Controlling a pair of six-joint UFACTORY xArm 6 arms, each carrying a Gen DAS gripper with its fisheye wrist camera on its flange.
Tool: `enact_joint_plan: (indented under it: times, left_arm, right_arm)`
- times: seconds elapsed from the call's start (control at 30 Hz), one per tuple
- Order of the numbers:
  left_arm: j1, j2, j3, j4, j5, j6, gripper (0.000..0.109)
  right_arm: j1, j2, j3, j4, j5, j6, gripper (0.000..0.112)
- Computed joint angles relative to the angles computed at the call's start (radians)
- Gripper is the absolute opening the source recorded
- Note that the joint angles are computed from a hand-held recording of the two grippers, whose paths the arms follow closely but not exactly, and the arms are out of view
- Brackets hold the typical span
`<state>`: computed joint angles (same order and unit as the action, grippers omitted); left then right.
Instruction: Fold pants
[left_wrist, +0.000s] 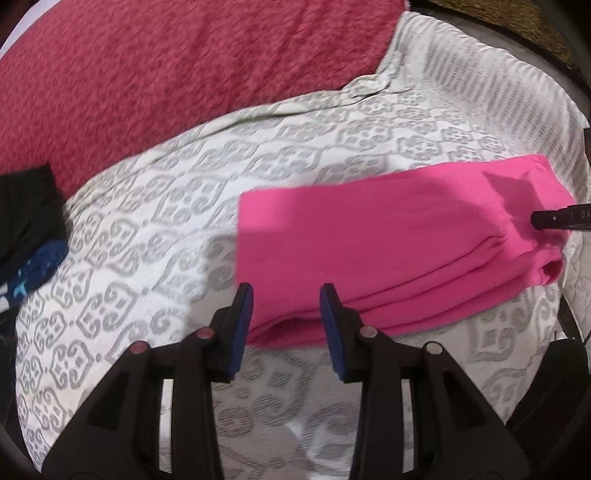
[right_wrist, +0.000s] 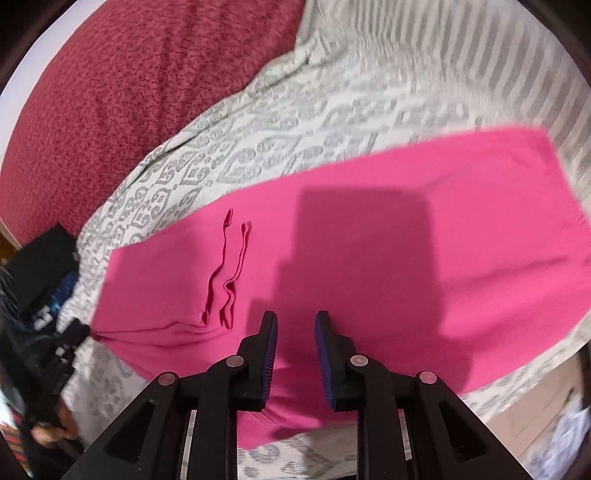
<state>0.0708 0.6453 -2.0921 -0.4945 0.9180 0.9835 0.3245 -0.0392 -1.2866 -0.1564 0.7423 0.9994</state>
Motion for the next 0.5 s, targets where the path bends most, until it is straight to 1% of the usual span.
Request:
enact_joint_plan:
  times: [0.07,0.1,0.17,0.2,0.23,0.3,0.33,0.4,0.43,0.5]
  left_arm:
    - [-0.011,-0.015,0.014,-0.007,-0.004,0.014,0.042]
    - [-0.019,-0.029,0.032,-0.012,-0.012,0.025,0.043]
    - [-0.033,-0.051,0.064,-0.021,-0.03,0.04,0.047]
    - [-0.039,-0.058,0.073,-0.026,-0.034,0.049,0.047]
    - [-0.047,-0.066,0.084,-0.027,-0.038,0.055,0.047]
    - [-0.061,-0.074,0.094,-0.03,-0.038,0.055,0.047]
    - [-0.07,-0.079,0.101,-0.03,-0.039,0.053,0.047]
    - [-0.085,-0.091,0.118,-0.029,-0.046,0.052,0.047]
    - [-0.096,-0.101,0.132,-0.033,-0.054,0.06,0.047]
    - [-0.115,-0.124,0.165,-0.037,-0.069,0.072,0.047]
  right_arm:
    - [0.017,-0.013,-0.013,-0.1,0.031,0.036,0.021]
    - [0.024,-0.022,-0.015,-0.138,0.04,0.048,0.024]
    - [0.032,-0.038,-0.013,-0.204,0.044,0.078,0.036]
    - [0.036,-0.054,0.003,-0.261,0.027,0.124,0.049]
    - [0.037,-0.072,0.025,-0.33,0.001,0.187,0.055]
    - [0.04,-0.104,0.059,-0.455,-0.026,0.297,0.055]
    - [0.041,-0.108,0.059,-0.481,-0.02,0.32,0.055]
    - [0.036,-0.119,0.064,-0.479,-0.012,0.324,0.055]
    - [0.03,-0.126,0.069,-0.457,-0.008,0.314,0.055]
    - [0.006,-0.151,0.105,-0.388,-0.055,0.289,0.055]
